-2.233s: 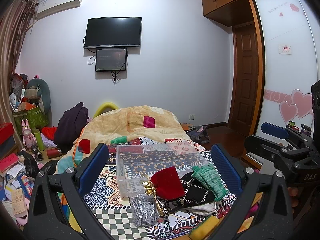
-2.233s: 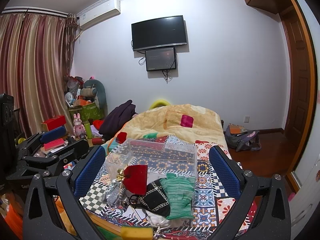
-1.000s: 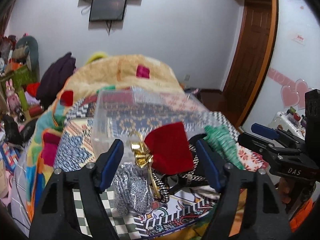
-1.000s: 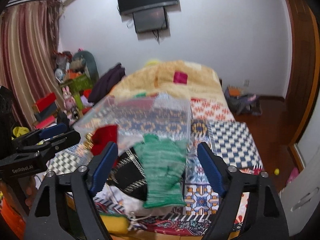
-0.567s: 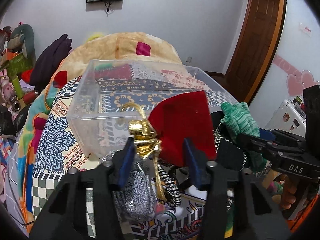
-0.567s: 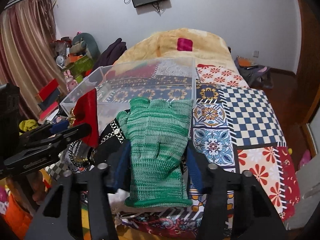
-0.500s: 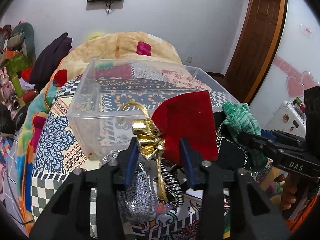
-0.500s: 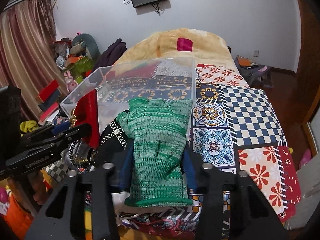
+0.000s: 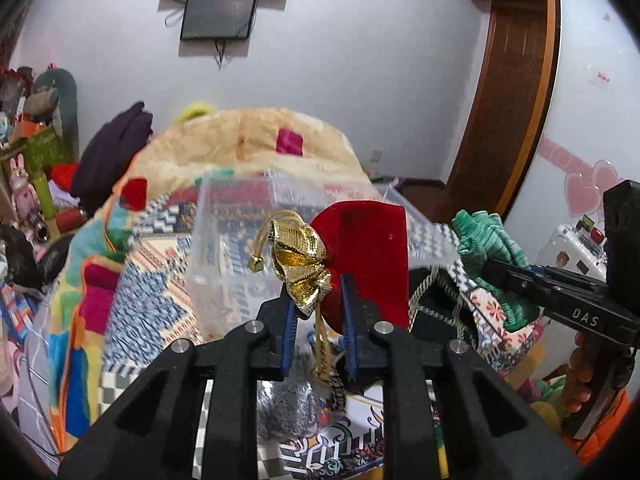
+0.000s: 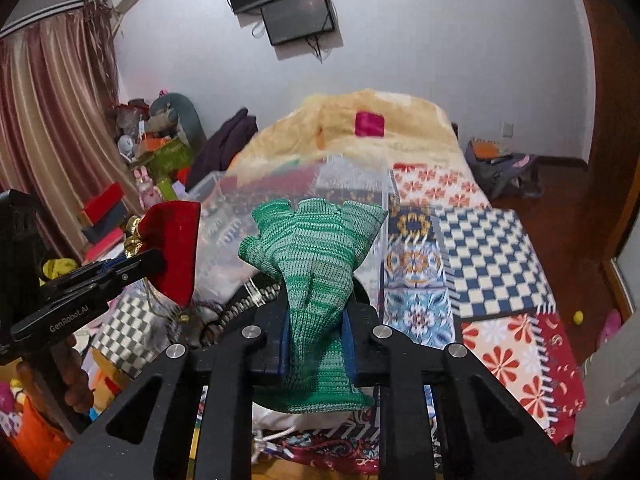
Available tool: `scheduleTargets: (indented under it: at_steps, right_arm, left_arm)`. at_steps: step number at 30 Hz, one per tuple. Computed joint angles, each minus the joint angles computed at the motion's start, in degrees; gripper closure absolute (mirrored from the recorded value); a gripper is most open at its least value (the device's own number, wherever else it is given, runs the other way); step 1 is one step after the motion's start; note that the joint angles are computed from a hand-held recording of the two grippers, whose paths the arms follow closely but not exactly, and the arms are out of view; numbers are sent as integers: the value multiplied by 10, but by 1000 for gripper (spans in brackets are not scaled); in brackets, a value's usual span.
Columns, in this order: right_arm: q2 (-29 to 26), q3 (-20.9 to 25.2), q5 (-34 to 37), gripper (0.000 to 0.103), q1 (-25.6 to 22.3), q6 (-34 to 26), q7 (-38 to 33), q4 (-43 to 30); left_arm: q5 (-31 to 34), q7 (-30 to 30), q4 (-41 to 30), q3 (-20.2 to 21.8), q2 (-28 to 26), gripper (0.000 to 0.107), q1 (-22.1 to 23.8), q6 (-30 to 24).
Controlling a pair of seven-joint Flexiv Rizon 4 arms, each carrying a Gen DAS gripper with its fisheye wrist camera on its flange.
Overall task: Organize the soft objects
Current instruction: 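Grasp the red velvet pouch with the left tool while the right tool grasps the green knit glove, then lower the pouch and glove into the clear box and open both tools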
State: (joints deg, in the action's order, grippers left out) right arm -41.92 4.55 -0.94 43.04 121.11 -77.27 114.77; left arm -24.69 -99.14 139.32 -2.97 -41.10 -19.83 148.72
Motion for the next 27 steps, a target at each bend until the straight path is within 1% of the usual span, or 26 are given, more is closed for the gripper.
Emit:
scheduleTargets:
  at_steps: [5,11,14,18,24,26,27]
  right_arm:
    - [12,-27,26,85,29,3,-18,-18]
    - [6,-59,45,85,62,-17,-46,-67]
    - [-3,-65,44,85,68,-33,-49,-90]
    - [-23,-72,29,85,70,-77,-38,-128]
    - [-56,-76,-24,85,57,-159,5,-177]
    - [-62,-77,-46,85,51,-187,21,-186]
    - [-66,-81,-57,85,51,-204,29,-192]
  left_arm:
    - [-23,20,5,10,21,87,-7,8]
    - [-7,26,-2,13,44,87,24,-1]
    - [-2,35,-14,13,48,87,36,-21]
    - [-14,64,-41,17,42,87,41,-65]
    - [1,73,-78,15,25,87,64,-139]
    - [0,78,-87,20,19,87,63,-159]
    - [-14,87,-93,27,16,87,51,-168]
